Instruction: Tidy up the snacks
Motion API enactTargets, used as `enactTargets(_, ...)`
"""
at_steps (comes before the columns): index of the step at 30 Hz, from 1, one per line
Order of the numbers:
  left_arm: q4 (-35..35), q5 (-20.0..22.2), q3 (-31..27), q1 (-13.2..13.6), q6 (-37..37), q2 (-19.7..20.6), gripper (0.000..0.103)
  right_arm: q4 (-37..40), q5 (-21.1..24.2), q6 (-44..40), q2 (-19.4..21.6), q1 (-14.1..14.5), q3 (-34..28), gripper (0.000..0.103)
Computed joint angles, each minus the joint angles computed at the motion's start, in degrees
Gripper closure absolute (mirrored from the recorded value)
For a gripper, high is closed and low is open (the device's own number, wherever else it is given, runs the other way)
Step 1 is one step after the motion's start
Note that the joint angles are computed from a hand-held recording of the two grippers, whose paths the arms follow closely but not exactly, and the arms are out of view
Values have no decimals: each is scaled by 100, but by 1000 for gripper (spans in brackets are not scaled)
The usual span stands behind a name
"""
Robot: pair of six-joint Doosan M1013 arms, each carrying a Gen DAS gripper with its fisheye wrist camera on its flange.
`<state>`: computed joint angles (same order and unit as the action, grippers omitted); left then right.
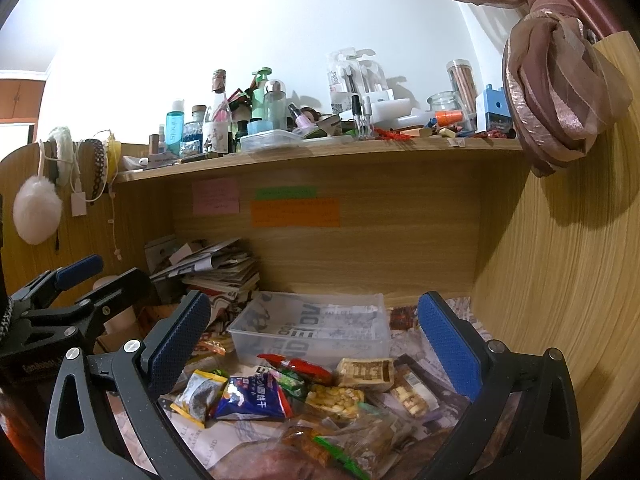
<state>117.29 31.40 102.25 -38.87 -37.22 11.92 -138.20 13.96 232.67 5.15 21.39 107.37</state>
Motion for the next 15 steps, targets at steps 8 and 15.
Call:
enactTargets(8,-114,-27,-31,15,115,22,0,-12,-124,54,51,-28,-33,0)
enactTargets(15,-188,-351,-35,139,117,61,0,732,-270,-589,166,-81,-84,0)
